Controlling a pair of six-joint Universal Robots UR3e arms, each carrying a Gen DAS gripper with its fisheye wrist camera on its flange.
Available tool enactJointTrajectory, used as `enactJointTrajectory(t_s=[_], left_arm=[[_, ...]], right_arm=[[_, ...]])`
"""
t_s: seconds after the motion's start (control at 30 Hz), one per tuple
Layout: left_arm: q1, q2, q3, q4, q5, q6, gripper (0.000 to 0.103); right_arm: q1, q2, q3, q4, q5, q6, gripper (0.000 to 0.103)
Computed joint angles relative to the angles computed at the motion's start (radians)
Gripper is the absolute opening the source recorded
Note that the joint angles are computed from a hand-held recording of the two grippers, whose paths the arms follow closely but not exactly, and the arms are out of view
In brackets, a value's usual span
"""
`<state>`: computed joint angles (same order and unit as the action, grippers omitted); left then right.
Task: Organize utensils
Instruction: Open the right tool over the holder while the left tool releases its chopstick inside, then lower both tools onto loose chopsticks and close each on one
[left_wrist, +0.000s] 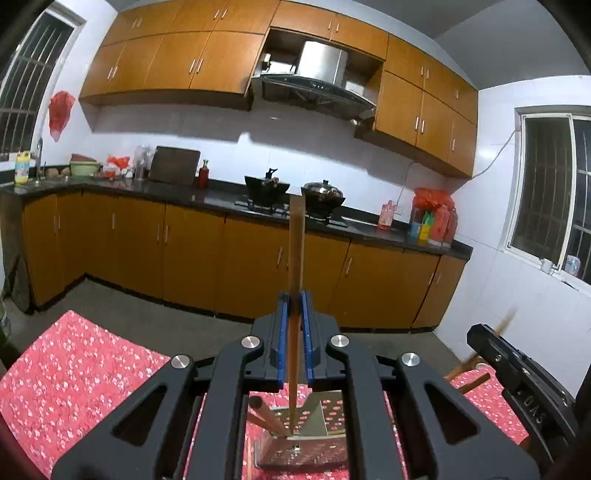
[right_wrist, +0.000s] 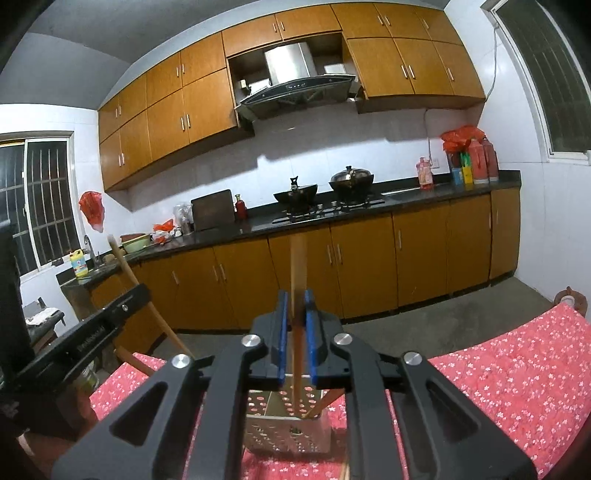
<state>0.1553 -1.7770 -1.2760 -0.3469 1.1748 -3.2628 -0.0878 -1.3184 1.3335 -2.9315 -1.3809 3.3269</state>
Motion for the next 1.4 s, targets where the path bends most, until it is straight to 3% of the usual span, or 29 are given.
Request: enactJointTrajectory(t_s=[0.07, 0.13, 0.3, 0.43, 0.53, 0.6, 0.77, 0.9, 1.13, 1.4], left_arm=[[0.015, 0.018, -0.009, -0.018, -0.018, -0.001, 0.012], [0.032, 0.043, -0.026, -0.019, -0.031, -0.005, 0.023], [0.087, 0.126, -0.087, -0.014, -0.096, -0.014, 0.024], [0.201, 0.263, -0.21, -0.014, -0.213, -0.023, 0.024], [0.319, 0.394, -0.358, -0.04, -0.31, 0.008, 0.025], [0.358, 0.436, -0.417, -0.078, -0.324, 0.053, 0.026], [0.352, 0.446, -0.538, -0.261, -0.214, 0.252, 0.026], [0.329, 0.42, -0.607, -0.377, -0.149, 0.35, 0.026], [0.299, 0.404, -0.709, -0.398, -0.126, 0.405, 0.026], [0.255, 0.391, -0.744, -0.382, -0.094, 0.42, 0.026]], right_arm=[[-0.003, -0.012, 0.008, 0.001, 0.007, 0.008, 0.016], [-0.009, -0.034, 0.019, 0.004, 0.017, 0.011, 0.016], [-0.026, -0.142, 0.109, -0.029, 0.033, 0.003, 0.018], [-0.072, -0.278, 0.256, -0.057, 0.053, 0.002, 0.024], [-0.13, -0.392, 0.415, -0.045, 0.073, -0.007, 0.025], [-0.163, -0.44, 0.509, -0.007, 0.076, -0.025, 0.025], [-0.193, -0.4, 0.626, 0.181, 0.093, -0.101, 0.024], [-0.173, -0.323, 0.672, 0.239, 0.141, -0.114, 0.017], [-0.082, -0.195, 0.668, 0.197, 0.109, -0.102, 0.014], [-0.024, -0.155, 0.652, 0.187, 0.015, -0.109, 0.013]])
